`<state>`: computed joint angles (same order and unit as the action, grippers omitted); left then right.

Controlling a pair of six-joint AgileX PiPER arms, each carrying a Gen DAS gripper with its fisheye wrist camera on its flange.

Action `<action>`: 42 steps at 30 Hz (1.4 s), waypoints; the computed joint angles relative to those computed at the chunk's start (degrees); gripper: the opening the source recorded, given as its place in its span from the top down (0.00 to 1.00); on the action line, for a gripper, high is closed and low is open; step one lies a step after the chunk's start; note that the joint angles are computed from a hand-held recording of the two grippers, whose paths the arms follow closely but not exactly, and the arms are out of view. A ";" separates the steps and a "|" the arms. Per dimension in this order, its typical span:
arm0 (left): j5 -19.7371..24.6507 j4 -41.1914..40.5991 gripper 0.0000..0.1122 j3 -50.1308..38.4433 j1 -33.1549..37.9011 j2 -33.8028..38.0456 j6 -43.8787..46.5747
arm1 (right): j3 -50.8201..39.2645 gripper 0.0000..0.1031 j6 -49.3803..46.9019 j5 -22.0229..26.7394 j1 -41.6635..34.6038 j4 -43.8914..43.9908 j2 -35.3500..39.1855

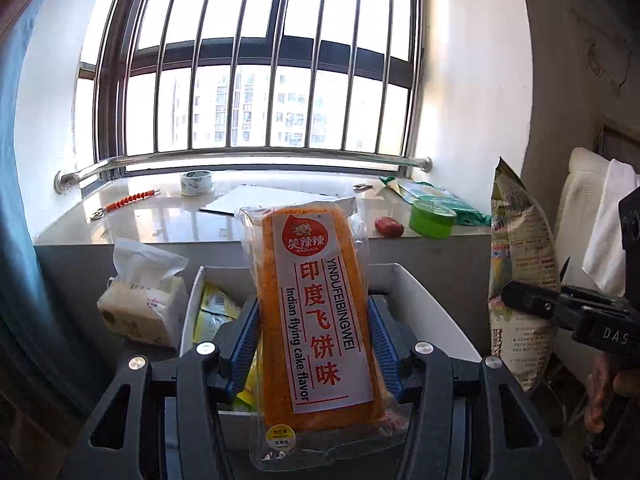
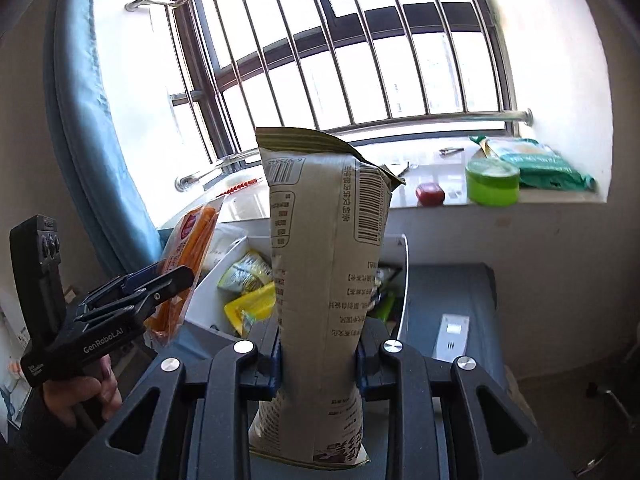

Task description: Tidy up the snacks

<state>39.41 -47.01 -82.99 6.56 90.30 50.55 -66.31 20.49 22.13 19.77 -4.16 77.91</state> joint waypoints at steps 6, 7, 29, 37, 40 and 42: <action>2.90 14.73 0.30 -18.40 -3.23 14.86 -15.02 | -20.98 0.71 -4.29 7.28 -2.47 2.78 15.73; 3.17 16.46 0.15 -18.67 -3.45 15.80 -16.77 | -23.68 0.70 -6.99 8.57 -3.32 5.45 17.98; -3.37 -6.67 0.08 16.98 7.05 -21.28 6.90 | -3.41 0.00 43.10 12.49 18.75 -50.57 0.33; 17.04 -7.25 0.08 23.38 21.06 -35.06 6.20 | 8.50 0.00 54.93 20.69 33.49 -55.75 -13.34; 20.78 -7.72 0.08 28.16 26.31 -41.05 8.82 | 11.99 0.00 60.16 26.25 41.08 -58.30 -16.85; 26.59 -9.14 0.08 30.16 32.08 -43.52 10.95 | 13.16 0.00 62.14 29.56 45.04 -58.05 -18.17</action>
<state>66.00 -56.16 -52.82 38.64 46.78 61.51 -53.14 82.63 51.68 64.81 -62.21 59.73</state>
